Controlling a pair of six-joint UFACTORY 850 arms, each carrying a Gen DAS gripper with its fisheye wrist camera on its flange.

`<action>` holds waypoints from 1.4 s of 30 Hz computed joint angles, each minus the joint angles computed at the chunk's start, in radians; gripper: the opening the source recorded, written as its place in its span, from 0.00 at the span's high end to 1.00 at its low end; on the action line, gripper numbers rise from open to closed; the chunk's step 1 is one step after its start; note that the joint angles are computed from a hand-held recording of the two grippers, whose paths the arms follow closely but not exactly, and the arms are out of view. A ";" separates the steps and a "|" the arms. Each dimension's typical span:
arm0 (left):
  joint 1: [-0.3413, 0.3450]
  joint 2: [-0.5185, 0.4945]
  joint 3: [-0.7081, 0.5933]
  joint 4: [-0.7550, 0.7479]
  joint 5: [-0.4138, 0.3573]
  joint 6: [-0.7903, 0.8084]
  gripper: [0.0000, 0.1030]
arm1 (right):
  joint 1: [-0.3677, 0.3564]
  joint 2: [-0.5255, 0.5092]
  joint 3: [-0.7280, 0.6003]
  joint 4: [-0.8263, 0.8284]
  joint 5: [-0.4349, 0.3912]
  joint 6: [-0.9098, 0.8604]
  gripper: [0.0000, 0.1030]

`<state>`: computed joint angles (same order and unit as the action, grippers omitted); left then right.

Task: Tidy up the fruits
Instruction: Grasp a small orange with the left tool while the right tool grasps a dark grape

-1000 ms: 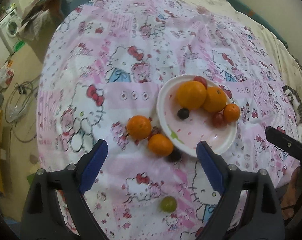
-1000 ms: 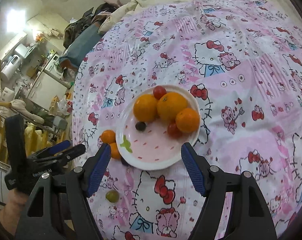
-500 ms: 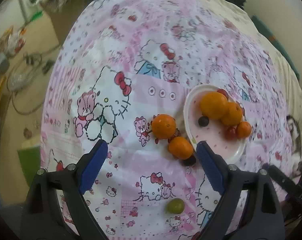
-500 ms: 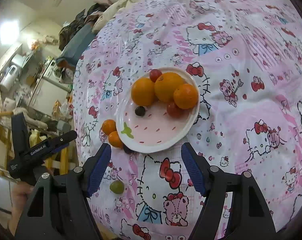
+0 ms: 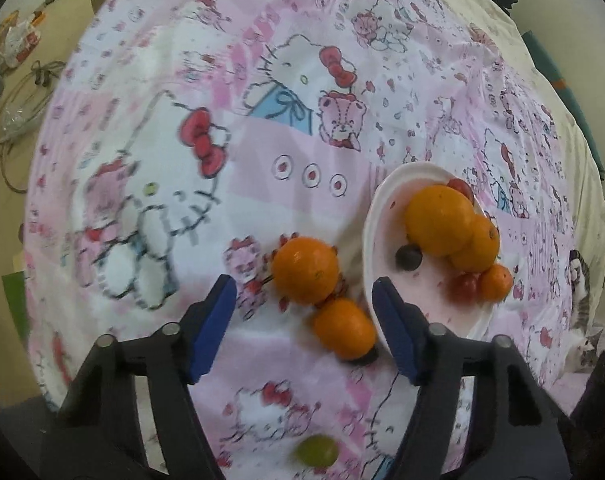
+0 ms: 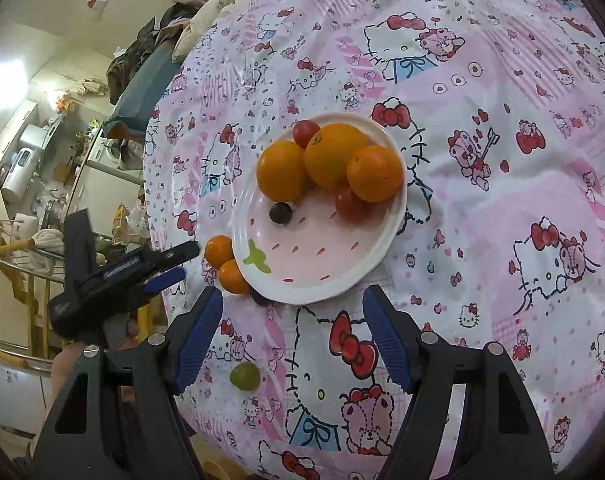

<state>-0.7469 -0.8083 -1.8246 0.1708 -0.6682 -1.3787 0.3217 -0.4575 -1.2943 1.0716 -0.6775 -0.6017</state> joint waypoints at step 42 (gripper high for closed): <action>-0.032 0.126 0.065 0.017 -0.015 0.129 0.64 | 0.203 -0.123 -0.090 -0.340 0.078 0.061 0.54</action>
<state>-0.7784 -0.6825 -1.7600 0.1881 -0.6832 -1.2496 0.5250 -0.5804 -1.3847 0.7318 -0.5996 -0.5403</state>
